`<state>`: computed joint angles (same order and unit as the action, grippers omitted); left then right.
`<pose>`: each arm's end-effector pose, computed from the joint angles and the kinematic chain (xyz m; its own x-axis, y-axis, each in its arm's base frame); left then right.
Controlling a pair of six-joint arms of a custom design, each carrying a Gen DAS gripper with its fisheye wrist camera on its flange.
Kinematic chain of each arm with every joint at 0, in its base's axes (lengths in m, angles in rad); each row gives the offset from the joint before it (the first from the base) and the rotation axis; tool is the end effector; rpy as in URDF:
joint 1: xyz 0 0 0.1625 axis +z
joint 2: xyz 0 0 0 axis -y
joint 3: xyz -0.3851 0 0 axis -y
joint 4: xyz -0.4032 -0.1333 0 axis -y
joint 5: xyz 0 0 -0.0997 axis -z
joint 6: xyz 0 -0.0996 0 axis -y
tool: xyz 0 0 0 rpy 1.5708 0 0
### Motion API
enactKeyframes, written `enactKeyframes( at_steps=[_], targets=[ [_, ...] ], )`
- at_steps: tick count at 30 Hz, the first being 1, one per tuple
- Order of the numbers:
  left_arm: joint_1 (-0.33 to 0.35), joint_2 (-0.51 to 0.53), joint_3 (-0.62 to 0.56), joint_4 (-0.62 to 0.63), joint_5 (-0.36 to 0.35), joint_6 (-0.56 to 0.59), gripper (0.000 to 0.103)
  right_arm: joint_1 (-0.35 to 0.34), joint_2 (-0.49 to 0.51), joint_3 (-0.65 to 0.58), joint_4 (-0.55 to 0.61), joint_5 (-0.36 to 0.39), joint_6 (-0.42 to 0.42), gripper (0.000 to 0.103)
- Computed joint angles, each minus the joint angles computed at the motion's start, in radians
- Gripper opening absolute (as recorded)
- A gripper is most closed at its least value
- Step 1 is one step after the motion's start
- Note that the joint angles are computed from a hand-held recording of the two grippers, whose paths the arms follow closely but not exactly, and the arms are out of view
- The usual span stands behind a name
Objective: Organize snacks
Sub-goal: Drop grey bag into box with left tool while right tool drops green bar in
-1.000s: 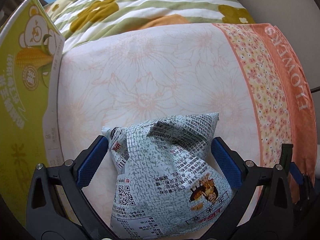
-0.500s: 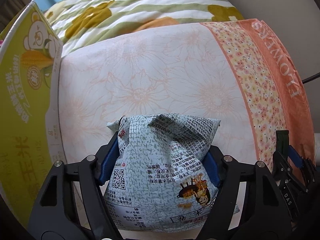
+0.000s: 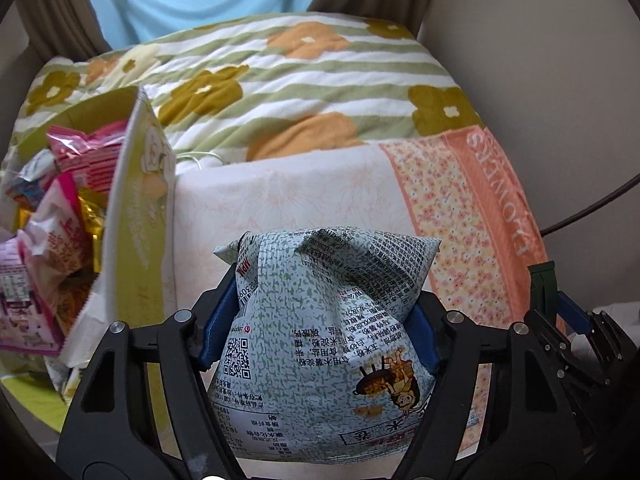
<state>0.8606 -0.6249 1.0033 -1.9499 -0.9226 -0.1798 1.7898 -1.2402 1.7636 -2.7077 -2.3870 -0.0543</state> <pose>-0.3663 -0.7227 0.1595 -0.7116 0.3755 -0.5939 0.5333 0.8389 -0.1087 0.1886 -0.5676 0.3268 -0.7490 0.2169 0.6261 -0.2186 0.8111 -0.5426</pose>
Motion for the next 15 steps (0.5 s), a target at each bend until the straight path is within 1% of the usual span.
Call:
enactKeyframes(
  at_steps=[3,8,12,15],
  targets=[
    [-0.009,-0.051,0.021,-0.035,0.021,-0.037,0.069,0.021,0.026,-0.070,0.041,0.062,-0.072,0.041],
    [-0.010,-0.139,0.050,-0.091,0.096,-0.056,0.069,0.066,0.100,-0.185,0.078,0.171,-0.164,0.041],
    [0.010,-0.186,0.037,-0.127,0.147,-0.034,0.070,0.104,0.176,-0.279,0.119,0.257,-0.188,0.041],
    [0.034,-0.203,0.002,-0.125,0.172,0.001,0.069,0.134,0.244,-0.349,0.137,0.296,-0.197,0.041]
  ],
)
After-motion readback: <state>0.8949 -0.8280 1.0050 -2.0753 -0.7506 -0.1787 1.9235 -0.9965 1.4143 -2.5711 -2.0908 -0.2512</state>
